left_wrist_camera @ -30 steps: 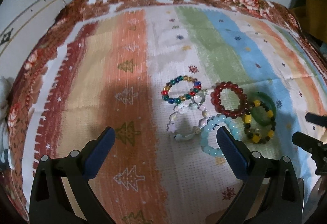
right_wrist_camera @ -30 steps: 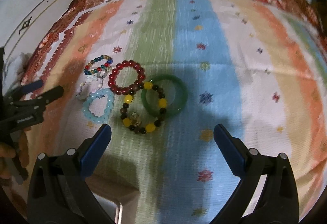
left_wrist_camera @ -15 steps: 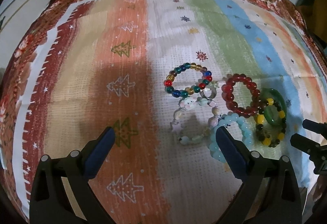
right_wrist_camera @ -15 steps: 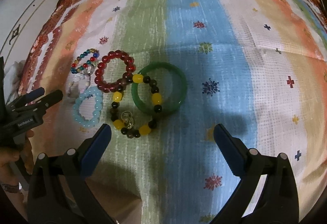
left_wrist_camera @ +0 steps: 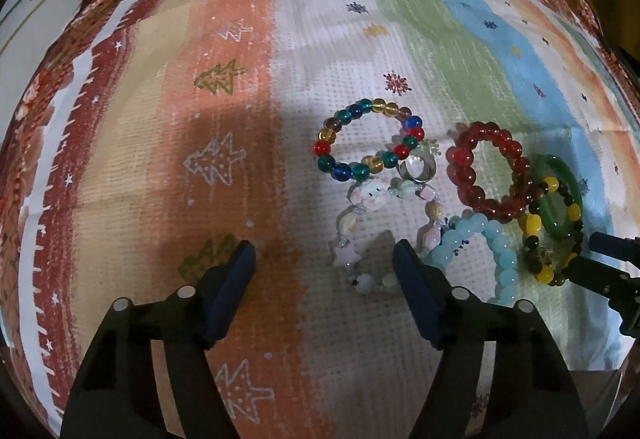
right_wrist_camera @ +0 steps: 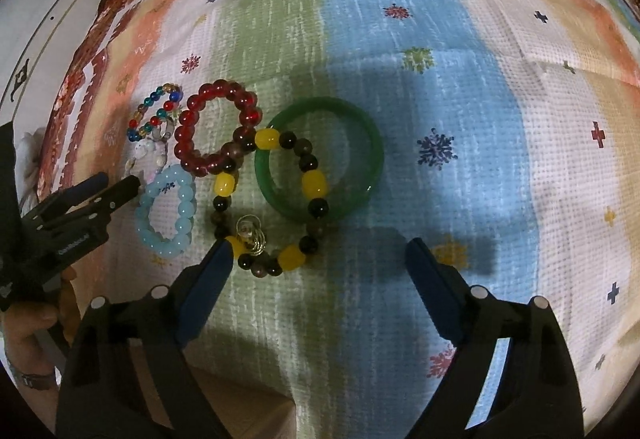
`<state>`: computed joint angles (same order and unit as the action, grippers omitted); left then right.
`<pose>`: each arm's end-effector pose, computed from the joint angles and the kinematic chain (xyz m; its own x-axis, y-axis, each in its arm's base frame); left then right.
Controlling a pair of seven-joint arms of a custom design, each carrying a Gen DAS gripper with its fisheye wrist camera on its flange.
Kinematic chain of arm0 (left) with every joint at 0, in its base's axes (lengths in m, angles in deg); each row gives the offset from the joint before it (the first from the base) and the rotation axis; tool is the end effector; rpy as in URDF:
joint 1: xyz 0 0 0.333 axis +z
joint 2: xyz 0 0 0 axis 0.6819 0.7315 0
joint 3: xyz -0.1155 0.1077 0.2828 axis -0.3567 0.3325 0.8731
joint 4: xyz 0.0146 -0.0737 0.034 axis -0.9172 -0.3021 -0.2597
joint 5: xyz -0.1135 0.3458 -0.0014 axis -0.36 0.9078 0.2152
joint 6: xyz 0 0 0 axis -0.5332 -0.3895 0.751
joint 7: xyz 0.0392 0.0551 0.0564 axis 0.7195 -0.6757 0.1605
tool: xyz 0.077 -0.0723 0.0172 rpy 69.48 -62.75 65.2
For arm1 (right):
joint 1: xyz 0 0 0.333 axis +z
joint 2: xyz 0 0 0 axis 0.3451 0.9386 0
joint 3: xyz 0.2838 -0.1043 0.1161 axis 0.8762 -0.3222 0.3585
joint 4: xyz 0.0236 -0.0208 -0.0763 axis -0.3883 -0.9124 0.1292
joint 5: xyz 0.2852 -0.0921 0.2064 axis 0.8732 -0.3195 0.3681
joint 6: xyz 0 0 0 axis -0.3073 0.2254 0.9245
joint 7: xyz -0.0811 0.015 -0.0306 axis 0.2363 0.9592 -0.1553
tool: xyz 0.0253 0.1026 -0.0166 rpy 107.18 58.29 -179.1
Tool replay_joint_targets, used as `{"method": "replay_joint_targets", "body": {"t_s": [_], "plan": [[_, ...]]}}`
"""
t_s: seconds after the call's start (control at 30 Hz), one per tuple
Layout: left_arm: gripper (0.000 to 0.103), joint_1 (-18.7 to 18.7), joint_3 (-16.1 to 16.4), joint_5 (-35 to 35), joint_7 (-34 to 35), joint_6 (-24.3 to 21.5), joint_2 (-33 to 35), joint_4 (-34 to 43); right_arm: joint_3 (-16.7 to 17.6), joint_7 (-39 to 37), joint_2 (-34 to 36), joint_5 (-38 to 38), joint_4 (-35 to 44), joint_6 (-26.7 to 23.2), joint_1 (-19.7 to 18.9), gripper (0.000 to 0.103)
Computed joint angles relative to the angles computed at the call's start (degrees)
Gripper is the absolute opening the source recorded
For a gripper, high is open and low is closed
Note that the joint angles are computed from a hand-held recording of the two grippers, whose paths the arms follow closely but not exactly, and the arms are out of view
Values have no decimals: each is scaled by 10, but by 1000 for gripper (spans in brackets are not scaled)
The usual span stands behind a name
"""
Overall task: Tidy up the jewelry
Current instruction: 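Grasp the yellow-black bead bracelet with the right tool while the left grasps the white pearl bracelet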
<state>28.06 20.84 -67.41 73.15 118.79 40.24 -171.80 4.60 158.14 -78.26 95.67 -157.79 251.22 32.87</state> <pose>0.5267 -0.2540 0.3979 -0.5212 -0.8533 0.0168 -0.7986 0.4806 -0.3623 0.4049 0.0577 0.3435 -0.4095 -0.8768 -0.2522 -0.8335 0.4719 -0.2874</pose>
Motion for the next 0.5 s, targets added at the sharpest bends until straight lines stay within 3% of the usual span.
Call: {"method": "replay_joint_targets", "body": {"t_s": [0.27,0.4,0.5], "plan": [[66,-5,3,12,-4,9,10,5,5,20,-2,-29,4,-11,-14,58],[57,-3,-1,3,11,11,8,1,16,31,13,-56,19,-18,-25,46],[49,-1,-5,-5,28,5,8,4,4,-8,16,-17,22,-17,-4,35]]}}
